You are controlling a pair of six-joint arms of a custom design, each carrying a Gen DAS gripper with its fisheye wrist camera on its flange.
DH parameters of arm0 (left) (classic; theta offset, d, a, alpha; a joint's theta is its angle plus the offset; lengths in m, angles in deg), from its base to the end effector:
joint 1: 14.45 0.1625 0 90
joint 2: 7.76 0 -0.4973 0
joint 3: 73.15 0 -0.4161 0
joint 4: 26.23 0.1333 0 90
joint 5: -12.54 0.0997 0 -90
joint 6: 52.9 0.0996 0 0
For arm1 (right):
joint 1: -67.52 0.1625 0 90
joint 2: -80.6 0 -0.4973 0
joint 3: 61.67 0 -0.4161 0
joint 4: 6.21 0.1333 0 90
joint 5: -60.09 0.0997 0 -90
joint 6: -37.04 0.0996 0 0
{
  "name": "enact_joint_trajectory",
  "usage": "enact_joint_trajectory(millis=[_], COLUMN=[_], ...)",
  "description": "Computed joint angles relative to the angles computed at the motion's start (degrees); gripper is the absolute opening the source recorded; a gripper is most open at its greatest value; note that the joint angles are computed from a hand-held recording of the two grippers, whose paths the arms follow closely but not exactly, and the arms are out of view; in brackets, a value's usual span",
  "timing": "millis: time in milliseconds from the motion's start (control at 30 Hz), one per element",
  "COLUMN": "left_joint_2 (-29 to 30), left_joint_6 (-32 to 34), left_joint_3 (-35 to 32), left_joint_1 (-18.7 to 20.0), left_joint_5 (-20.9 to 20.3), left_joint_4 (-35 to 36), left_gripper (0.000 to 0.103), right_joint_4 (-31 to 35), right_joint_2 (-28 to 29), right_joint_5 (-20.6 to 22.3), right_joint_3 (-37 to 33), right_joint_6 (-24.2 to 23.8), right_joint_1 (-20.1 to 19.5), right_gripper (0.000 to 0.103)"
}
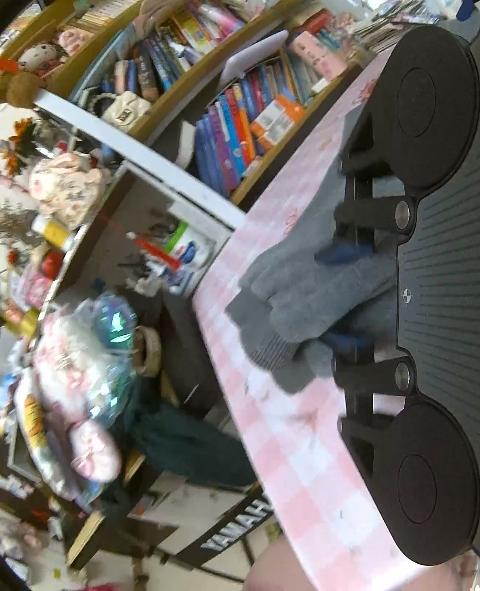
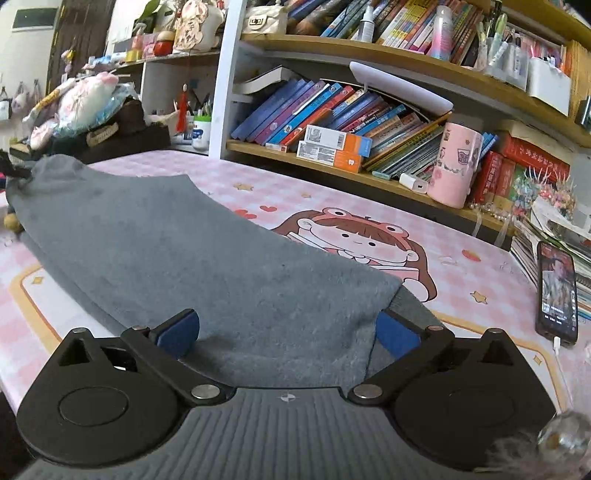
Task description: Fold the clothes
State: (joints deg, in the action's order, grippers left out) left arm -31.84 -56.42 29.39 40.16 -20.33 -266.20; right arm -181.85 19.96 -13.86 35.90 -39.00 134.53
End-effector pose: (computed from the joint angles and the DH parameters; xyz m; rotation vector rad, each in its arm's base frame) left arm -0.1823 -0.6312 0.0351 -0.2046 2.1360 -1.7186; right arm -0.1309 -0.7202 0.3577 1.2514 -2.1521 0.9966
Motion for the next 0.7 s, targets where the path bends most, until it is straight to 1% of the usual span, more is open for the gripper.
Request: enact_joint_trajectory(millis=[67,100,200,267,400,467,533,567,700], left_joint_2=[0.6,0.8,0.1,-0.4,-0.3,0.0,0.2,0.3,0.9], left_joint_6=[1.5,1.7,-3.0,-6.5,-11.0,-12.7,-15.0,-15.7,-14.8], left_joint_3=[0.1,0.1,0.8,1.0,-0.5,-1.6,-2.3,-2.6,-4.0], left_joint_1=[-1.0,-1.4,-1.6,-1.2,-0.2,0.2,0.3,0.3,0.2], left_joint_5=[2.3,3.6,5.5,5.0,3.4,3.5,5.4,6.2,7.6], left_joint_4=[-3.4,-4.4,-1.6,1.1,4.3,4.5,6.4,7.2,7.0], left_gripper=[0.072,0.072,0.072,0.072,0.071,0.071,0.068,0.068,0.068], right_joint_4=[0.4,0.6,1.2,1.5,2.9,3.8,4.4,4.4,4.4], right_joint_2=[0.1,0.1,0.0,-0.1,-0.4,-0.6,-0.7,-0.7,-0.6], right_joint_5=[0.2,0.4,0.8,0.7,0.9,0.9,1.0,0.9,0.6], right_joint_3=[-0.2,-0.3,-0.4,-0.6,-0.8,-1.0,-1.1,-1.0,-1.0], right_joint_6=[-0.1,-0.1,-0.2,-0.4,-1.1,-1.4,-1.6,-1.7,-1.8], right_joint_1=[-0.3,-0.4,-0.7,-0.7,-1.0,-1.1,-1.1,-1.1,-1.0], right_gripper=[0.103,0.103,0.103,0.103,0.103,0.103,0.103,0.103,0.103])
